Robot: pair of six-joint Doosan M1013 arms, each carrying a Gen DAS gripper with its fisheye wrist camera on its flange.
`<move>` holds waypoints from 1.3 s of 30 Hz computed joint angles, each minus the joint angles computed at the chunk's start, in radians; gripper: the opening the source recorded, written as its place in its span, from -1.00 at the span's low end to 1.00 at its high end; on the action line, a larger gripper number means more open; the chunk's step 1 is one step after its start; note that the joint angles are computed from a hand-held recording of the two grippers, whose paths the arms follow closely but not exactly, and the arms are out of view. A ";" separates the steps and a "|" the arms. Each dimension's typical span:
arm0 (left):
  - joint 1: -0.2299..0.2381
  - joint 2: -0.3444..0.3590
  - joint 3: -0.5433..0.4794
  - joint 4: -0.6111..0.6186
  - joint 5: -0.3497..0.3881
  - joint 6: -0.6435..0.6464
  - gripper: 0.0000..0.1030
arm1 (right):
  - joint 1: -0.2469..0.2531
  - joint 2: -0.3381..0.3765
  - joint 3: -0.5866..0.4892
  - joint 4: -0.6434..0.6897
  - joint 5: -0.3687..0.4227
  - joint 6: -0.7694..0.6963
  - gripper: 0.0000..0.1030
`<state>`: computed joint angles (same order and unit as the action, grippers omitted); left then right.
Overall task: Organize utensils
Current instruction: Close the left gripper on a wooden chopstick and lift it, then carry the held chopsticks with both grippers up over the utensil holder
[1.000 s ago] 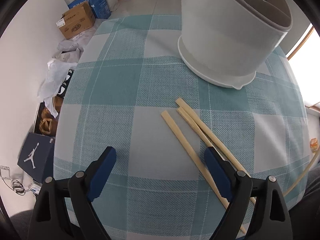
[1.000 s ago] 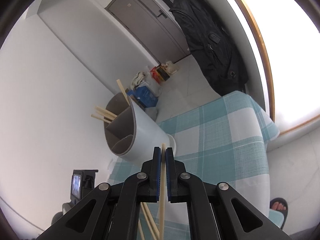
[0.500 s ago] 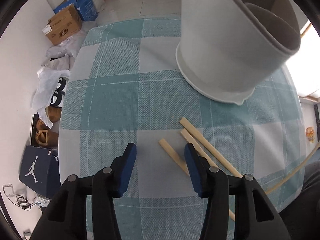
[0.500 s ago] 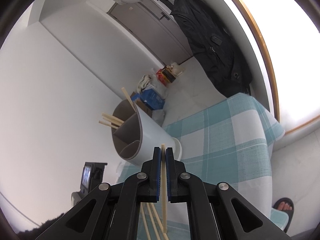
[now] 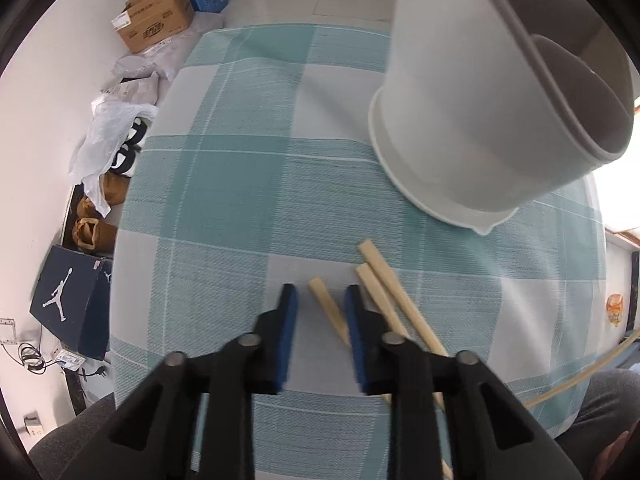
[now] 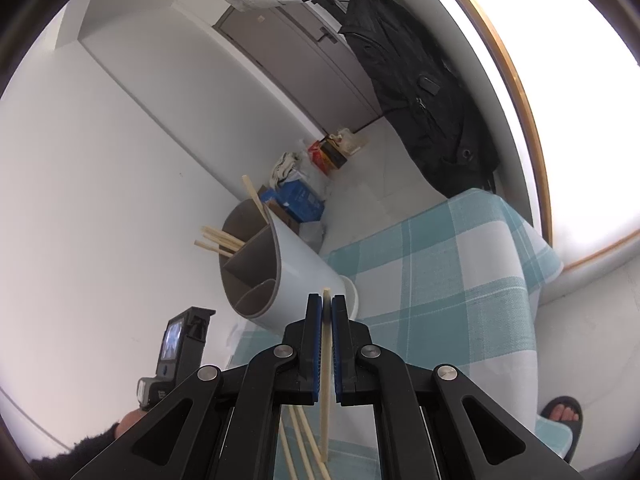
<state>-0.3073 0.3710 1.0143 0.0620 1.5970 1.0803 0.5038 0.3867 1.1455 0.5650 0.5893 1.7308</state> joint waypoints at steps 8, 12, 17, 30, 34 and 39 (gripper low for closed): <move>0.002 0.001 -0.005 -0.004 -0.020 -0.030 -0.95 | 0.003 0.001 -0.002 -0.028 0.004 0.028 -0.92; 0.018 -0.025 0.030 -0.055 -0.105 -0.049 -0.95 | 0.006 -0.003 0.003 -0.040 -0.002 0.028 -0.92; 0.010 -0.078 0.084 -0.025 -0.234 -0.074 -0.95 | 0.011 -0.006 0.006 -0.055 -0.013 0.018 -0.92; -0.030 -0.245 0.269 0.122 -0.712 -0.165 -0.95 | 0.074 -0.013 -0.024 -0.192 -0.032 -0.027 -0.92; -0.020 -0.262 0.301 0.121 -0.780 -0.122 -0.95 | 0.096 -0.006 -0.050 -0.256 -0.026 -0.033 -0.92; -0.014 -0.281 0.320 0.097 -0.826 -0.072 -0.95 | 0.110 0.005 -0.076 -0.287 -0.012 -0.015 -0.92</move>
<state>-0.3212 0.0903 1.3343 0.1588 0.7708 1.0083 0.6136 0.3917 1.0697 0.2783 0.5768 1.7160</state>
